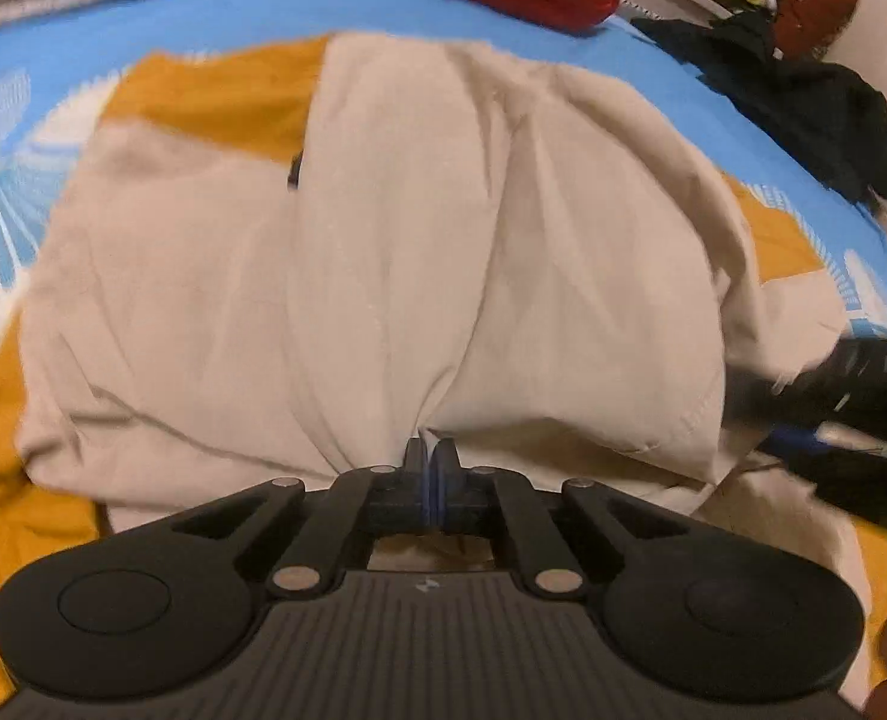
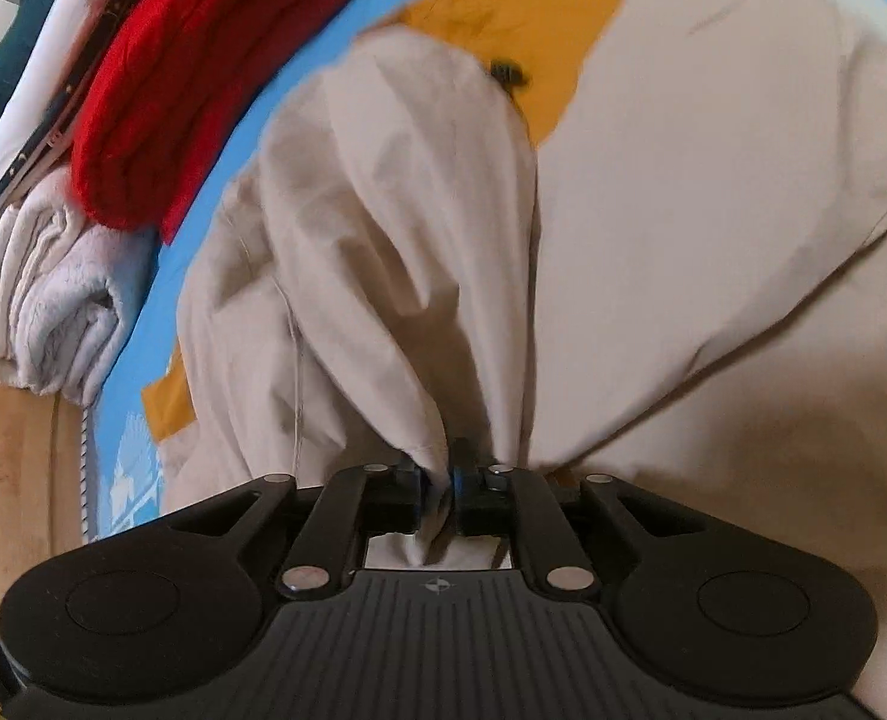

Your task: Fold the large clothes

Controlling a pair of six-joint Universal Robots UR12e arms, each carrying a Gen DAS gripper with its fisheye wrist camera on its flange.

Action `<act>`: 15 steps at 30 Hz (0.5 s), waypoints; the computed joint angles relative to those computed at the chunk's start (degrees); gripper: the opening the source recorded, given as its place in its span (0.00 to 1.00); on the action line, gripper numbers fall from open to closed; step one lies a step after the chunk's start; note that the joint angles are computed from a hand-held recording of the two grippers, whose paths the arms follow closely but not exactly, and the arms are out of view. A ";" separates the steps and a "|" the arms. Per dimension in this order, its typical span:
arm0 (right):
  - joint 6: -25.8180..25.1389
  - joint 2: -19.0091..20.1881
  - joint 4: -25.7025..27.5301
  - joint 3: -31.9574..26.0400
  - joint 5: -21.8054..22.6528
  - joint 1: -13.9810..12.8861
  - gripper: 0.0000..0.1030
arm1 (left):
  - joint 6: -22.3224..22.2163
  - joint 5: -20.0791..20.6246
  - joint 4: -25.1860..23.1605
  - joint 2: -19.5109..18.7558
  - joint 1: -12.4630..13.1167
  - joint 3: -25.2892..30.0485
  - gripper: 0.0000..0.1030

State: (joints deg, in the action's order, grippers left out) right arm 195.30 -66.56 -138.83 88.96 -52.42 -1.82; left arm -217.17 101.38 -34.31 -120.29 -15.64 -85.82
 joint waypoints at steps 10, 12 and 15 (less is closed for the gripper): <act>-15.89 -0.57 -10.29 1.14 7.58 -0.01 0.61 | -4.12 -2.28 1.30 1.23 0.73 -0.82 0.09; -19.88 -0.65 -2.13 -0.04 1.18 0.85 0.58 | -4.45 -1.52 4.71 1.54 0.70 -1.72 0.09; -20.20 -0.29 1.88 -0.74 -5.92 1.37 0.46 | -3.65 0.00 5.86 1.45 0.70 -1.96 0.10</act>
State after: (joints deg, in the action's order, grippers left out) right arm 175.10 -66.85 -136.95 88.21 -58.34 -0.45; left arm -220.82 101.38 -28.45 -118.84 -14.94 -87.78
